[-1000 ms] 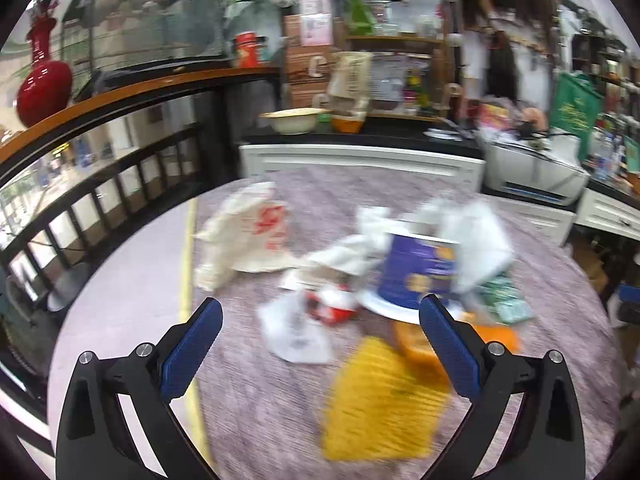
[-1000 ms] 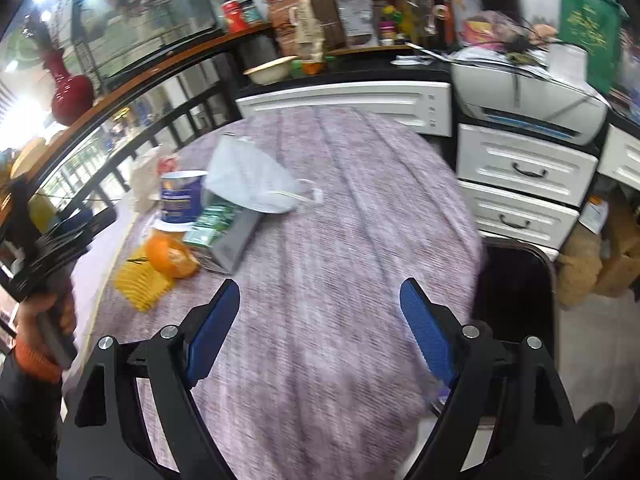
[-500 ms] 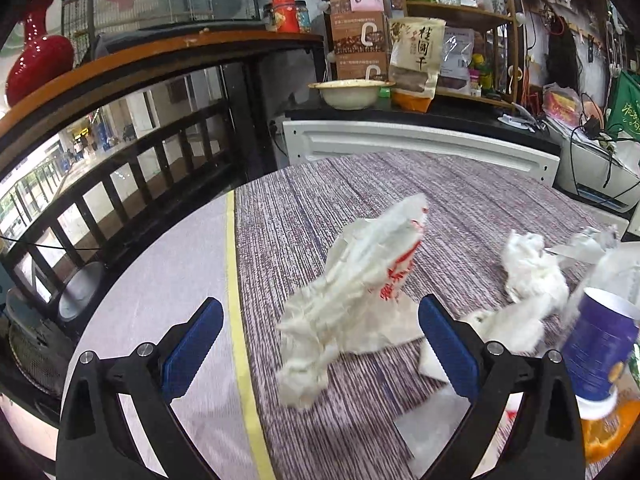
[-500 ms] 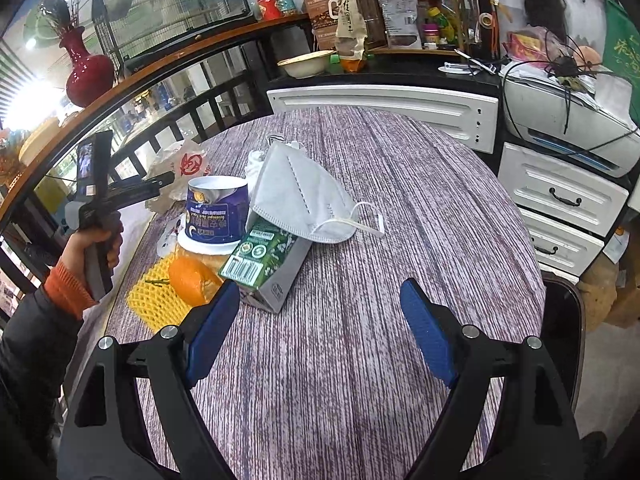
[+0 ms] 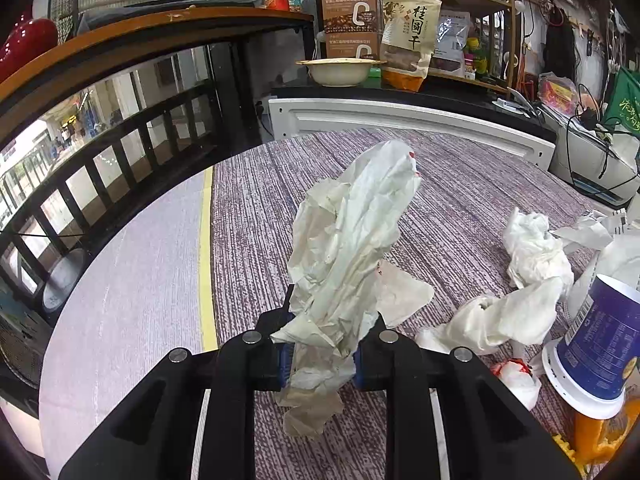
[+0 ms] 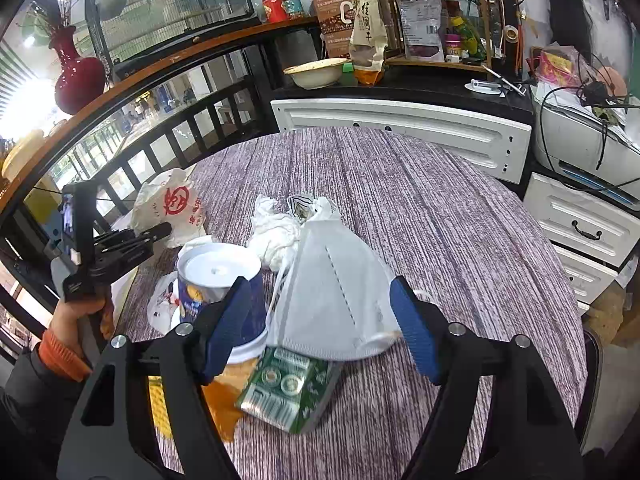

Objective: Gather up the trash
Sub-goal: 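Grasp the crumpled tissue with the left tool while the right tool grasps the white mask, then carry the tissue and mask with both tools over the black bin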

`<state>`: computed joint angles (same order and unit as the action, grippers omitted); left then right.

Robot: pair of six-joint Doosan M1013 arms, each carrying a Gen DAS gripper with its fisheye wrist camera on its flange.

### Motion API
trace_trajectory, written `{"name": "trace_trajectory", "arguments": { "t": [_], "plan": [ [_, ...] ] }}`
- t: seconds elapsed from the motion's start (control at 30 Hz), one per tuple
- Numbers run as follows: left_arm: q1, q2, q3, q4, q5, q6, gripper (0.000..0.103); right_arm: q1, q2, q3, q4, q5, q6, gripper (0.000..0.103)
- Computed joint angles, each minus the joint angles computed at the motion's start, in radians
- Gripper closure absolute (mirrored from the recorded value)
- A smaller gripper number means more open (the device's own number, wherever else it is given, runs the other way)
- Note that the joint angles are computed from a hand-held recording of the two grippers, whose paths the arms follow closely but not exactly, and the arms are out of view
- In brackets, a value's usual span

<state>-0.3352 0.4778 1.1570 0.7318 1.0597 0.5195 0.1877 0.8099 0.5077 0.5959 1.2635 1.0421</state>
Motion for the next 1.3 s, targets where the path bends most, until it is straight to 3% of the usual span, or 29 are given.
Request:
{"name": "trace_trajectory", "arguments": {
  "t": [0.03, 0.07, 0.17, 0.3, 0.8, 1.3],
  "plan": [
    [-0.001, 0.0, -0.001, 0.004, 0.001, -0.003, 0.082, 0.004, 0.01, -0.017, -0.01, 0.009, 0.007, 0.037],
    [-0.002, 0.001, -0.003, 0.008, 0.001, -0.005, 0.083, 0.008, 0.017, -0.029, -0.021, 0.017, 0.013, 0.046],
    [-0.004, -0.001, -0.004, 0.013, 0.002, -0.02, 0.083, 0.016, 0.036, -0.056, -0.05, 0.041, 0.023, 0.081],
    [-0.008, -0.018, 0.01, 0.013, -0.023, -0.062, 0.083, 0.002, -0.002, 0.016, -0.005, -0.024, -0.016, 0.096],
    [-0.102, -0.069, 0.047, 0.175, -0.066, -0.216, 0.083, -0.07, -0.122, 0.184, 0.19, -0.109, -0.151, 0.098],
    [-0.2, -0.074, 0.045, 0.26, -0.141, -0.31, 0.083, -0.166, -0.217, 0.348, 0.234, -0.166, -0.219, 0.098]
  ]
}}
